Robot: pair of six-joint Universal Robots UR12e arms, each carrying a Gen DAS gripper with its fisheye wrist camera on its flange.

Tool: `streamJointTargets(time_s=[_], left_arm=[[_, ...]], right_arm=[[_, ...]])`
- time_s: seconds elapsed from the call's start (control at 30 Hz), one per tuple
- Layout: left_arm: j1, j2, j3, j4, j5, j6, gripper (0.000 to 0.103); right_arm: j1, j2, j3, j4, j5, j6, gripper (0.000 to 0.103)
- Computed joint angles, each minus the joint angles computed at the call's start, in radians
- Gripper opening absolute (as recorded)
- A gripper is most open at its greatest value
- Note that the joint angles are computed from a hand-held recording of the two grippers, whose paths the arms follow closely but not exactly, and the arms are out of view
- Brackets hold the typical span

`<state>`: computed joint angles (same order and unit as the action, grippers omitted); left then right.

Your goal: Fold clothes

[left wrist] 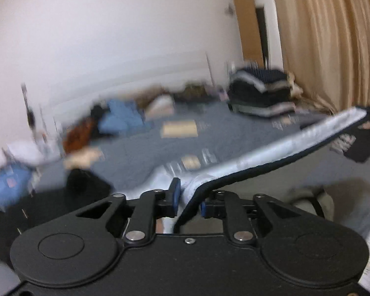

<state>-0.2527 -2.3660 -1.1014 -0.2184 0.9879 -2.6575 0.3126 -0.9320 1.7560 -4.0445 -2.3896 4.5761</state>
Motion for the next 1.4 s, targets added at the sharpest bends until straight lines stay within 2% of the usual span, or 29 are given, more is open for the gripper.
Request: streamJointTargets(time_s=[0.07, 0.1, 0.2, 0.33, 0.43, 0.47, 0.6, 0.83, 1.13, 1.3, 1.4], left_arm=[[-0.007, 0.005, -0.012, -0.105, 0.021, 0.03, 0.039], [-0.01, 0.01, -0.03, -0.131, 0.04, 0.045, 0.042], [-0.003, 0.03, -0.093, -0.137, 0.037, 0.032, 0.043], [0.018, 0.072, -0.158, -0.218, -0.1, 0.064, 0.043], [0.018, 0.083, -0.16, -0.32, -0.18, 0.104, 0.043], [0.011, 0.084, -0.156, -0.364, -0.19, 0.128, 0.043], [-0.023, 0.079, -0.165, -0.396, -0.172, 0.196, 0.043], [-0.074, 0.042, -0.144, -0.362, -0.183, 0.243, 0.043], [-0.128, -0.01, -0.1, -0.225, -0.083, 0.242, 0.043], [-0.144, -0.03, -0.075, -0.214, -0.052, 0.205, 0.043], [-0.149, -0.038, -0.055, -0.238, -0.035, 0.195, 0.042]], right_arm=[[-0.003, -0.003, 0.006, 0.012, 0.01, 0.006, 0.004], [-0.004, -0.005, 0.009, 0.02, 0.017, 0.005, 0.004], [-0.013, -0.008, 0.011, 0.029, 0.063, -0.019, 0.004], [-0.018, -0.014, 0.014, 0.058, 0.093, -0.021, 0.004], [-0.018, -0.015, 0.016, 0.064, 0.1, -0.017, 0.004], [-0.018, -0.016, 0.017, 0.066, 0.101, -0.021, 0.004], [-0.017, -0.017, 0.017, 0.063, 0.107, -0.023, 0.004], [-0.02, -0.026, 0.029, 0.079, 0.12, -0.018, 0.004], [-0.035, -0.047, 0.054, 0.097, 0.182, -0.056, 0.004], [-0.046, -0.056, 0.069, 0.099, 0.238, -0.061, 0.004], [-0.054, -0.07, 0.081, 0.125, 0.284, -0.079, 0.004]])
